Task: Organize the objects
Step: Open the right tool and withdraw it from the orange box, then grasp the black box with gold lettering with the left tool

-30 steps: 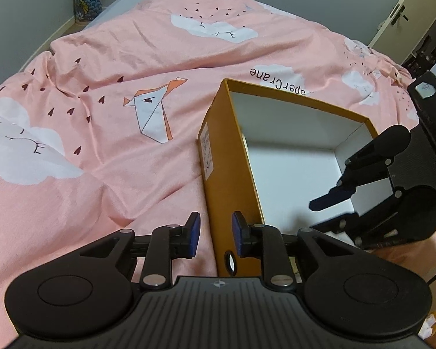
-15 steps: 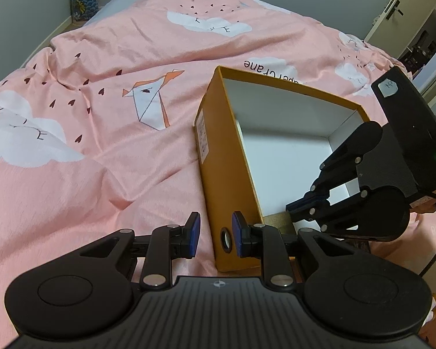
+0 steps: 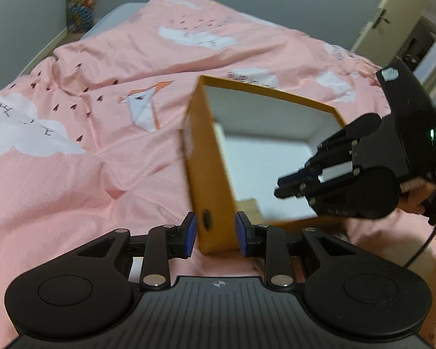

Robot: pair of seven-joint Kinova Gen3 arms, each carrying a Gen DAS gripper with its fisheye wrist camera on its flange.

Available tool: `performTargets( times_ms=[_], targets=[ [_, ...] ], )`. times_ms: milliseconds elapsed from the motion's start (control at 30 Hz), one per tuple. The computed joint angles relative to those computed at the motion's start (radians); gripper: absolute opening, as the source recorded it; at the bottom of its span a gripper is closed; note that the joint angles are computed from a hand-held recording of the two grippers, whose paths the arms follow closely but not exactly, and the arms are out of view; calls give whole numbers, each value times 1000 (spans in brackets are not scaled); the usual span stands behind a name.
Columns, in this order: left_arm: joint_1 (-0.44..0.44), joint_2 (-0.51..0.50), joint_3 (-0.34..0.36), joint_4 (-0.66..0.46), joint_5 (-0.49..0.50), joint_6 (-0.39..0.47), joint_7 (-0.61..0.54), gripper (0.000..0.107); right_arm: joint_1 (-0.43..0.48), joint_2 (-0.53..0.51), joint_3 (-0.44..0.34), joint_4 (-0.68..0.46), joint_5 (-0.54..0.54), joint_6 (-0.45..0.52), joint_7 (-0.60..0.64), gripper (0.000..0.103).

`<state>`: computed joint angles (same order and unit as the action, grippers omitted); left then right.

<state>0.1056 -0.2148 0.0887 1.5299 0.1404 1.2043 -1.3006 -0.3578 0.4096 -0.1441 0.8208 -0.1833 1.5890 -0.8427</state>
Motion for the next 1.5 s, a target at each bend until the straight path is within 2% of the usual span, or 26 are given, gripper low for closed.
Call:
performTargets(
  times_ms=[33,167,300,467,600,733,900,1033,1167,1500],
  targets=[
    [7,-15,6,5,5,-1,-2,33,17,-37,3,45,-20,-31,-6,11],
    [40,-76,44,36,13,-12,-1,34,80,-197,12,231,-64,-153,-36,33],
    [61,-133,108,73,-11,-28,44,39,151,-370,45,416,-131,-249,-67,37],
    [89,-180,167,112,-18,-33,97,49,192,-579,117,648,-219,-369,-32,58],
    [118,-196,195,125,-10,-7,115,56,183,-692,188,772,-262,-425,-7,60],
    [126,-200,263,131,-47,29,146,60,160,-771,214,870,-262,-474,-15,60],
    [140,-189,292,164,-44,41,204,61,131,-845,216,950,-243,-496,-39,59],
    [185,-215,249,201,19,0,211,61,122,-887,234,969,-225,-471,-95,57],
    [230,-231,189,234,115,-40,180,62,128,-929,244,975,-195,-448,-146,44],
    [233,-243,41,374,372,-134,230,68,91,-942,309,932,-196,-282,-203,40]
  ],
)
